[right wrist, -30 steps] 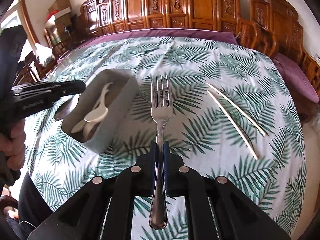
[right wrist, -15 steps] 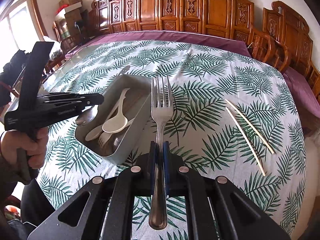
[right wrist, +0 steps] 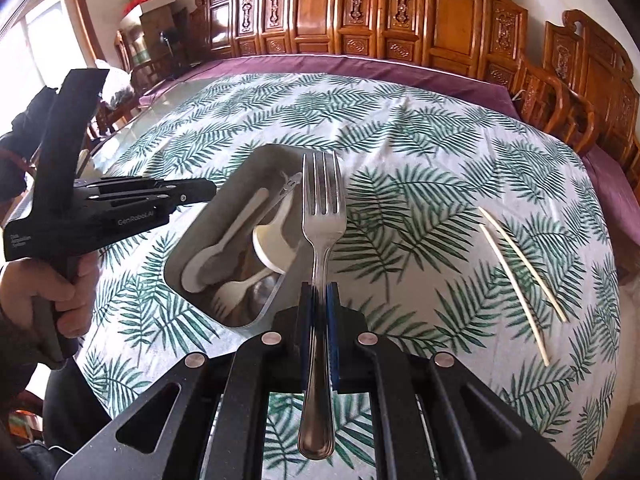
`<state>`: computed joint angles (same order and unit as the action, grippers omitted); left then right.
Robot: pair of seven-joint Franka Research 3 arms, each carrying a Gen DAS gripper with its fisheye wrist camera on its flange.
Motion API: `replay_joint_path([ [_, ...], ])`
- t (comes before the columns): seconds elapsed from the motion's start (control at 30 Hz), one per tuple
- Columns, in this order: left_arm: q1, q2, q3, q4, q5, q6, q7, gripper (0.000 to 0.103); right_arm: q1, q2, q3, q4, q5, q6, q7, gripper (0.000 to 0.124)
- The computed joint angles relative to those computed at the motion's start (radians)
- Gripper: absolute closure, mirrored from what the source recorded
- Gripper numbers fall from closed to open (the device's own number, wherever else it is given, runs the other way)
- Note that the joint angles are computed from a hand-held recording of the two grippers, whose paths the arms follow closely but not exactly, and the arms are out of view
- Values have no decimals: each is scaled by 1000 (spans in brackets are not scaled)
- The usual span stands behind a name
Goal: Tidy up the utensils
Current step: 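Carry the metal spoon into the grey tray and open the left tool while the right tool carries the fork, then lower the metal fork into the grey tray and open the right tool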
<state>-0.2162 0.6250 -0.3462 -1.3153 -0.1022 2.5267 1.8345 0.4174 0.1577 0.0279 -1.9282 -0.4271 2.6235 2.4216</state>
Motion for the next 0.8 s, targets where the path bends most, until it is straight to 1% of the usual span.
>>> replay_joint_path([
  [0.17,28,-42,-2,-48,-7,38,24,97,10,77,2,93,49,-6,-59,115],
  [0.37,64,-89,-9,-105,-31,76,56,97,31,168,-17,201,117,-25,-124,115],
  [0.6,86,-123,-12,-149,-58,95,75,97,47,259,-39,314,199,-54,-176,115],
  [0.8,91,-141,-7,-175,-65,106,83,97,53,338,-56,423,247,-94,-206,115],
])
